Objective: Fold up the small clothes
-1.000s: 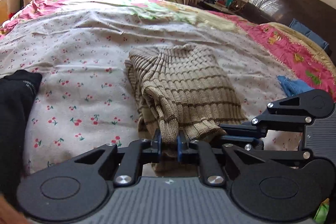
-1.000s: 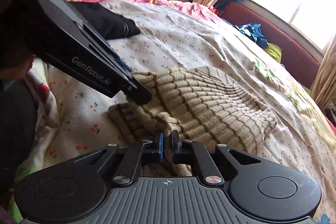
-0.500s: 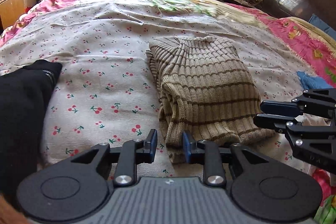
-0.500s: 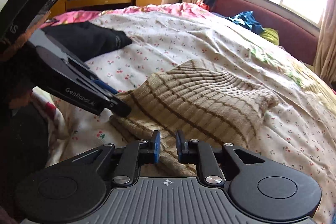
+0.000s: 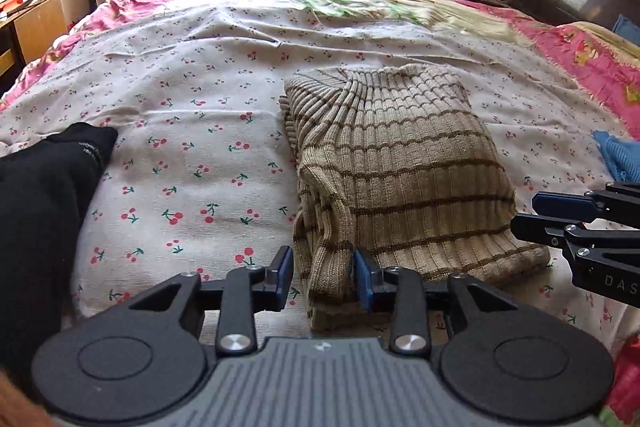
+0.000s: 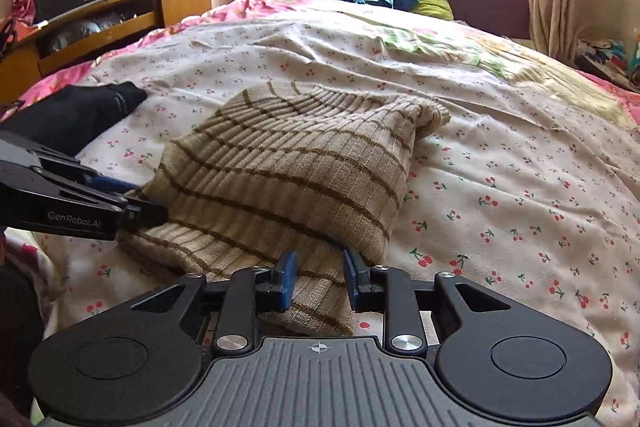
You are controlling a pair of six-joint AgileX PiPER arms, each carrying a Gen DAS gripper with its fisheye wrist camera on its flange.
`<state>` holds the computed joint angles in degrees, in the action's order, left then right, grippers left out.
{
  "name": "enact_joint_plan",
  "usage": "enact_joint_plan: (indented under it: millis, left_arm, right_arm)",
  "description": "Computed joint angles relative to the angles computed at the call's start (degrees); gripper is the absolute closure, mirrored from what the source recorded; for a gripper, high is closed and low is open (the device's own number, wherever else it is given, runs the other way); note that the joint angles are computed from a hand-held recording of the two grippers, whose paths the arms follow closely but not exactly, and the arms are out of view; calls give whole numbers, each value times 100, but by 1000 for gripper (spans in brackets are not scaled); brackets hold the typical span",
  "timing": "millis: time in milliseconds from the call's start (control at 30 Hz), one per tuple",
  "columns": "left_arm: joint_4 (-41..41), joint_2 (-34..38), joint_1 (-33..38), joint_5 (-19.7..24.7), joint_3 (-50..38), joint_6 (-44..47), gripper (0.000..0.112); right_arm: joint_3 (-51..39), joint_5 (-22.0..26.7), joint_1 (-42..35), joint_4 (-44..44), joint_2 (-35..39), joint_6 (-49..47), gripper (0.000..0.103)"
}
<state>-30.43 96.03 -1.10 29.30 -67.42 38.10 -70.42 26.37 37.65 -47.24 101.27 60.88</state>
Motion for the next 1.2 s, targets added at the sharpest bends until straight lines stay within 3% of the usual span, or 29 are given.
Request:
enact_joint_plan:
  millis: [200,333,400,500,600,667,733,800,1000,1200]
  left_arm:
    - [10,-866,-221,-482,884,-449,50]
    - [1376,-1093,-763,-780,1266,-1979,36]
    - [1264,-1120,-846,-766,1378,-1954,36]
    - [1409,-1142,-951,-671,1402,-2273,35]
    - [2376,-1170,-1174,-747,1476,-3257,31]
    - [3056,-1179,-1328,-712,1496,-3926,28]
    - [3275,-1205,-1399,-722,1529,-4124,24]
    - [3269,-1231,-1432,-740,1558,-4086,22]
    - [4342,-1141,-1694,-561,1472,-5042,19]
    - [4308,-1134,-1680,-542,1459,-5016,19]
  right_arm:
    - [518,11,293,-724,-461,1297,72]
    - [855,97,474,-1027,-675,2184,72]
    - [966,253,540,-958,-717,2448,72]
    - [1185,233,544,-567,-836,2580,72]
    - [1303,346,680,-581,-922,2742,71]
    - [1318,432,790,-734,-949,2882,59]
    - [1296,538,888,-833,-927,2983,54]
    - [1277,607,966,-899,-905,3012,53]
    - [1186,799,1064,-890,-792,2953,53]
    - [1191,804,1062,-906,-775,2980,53]
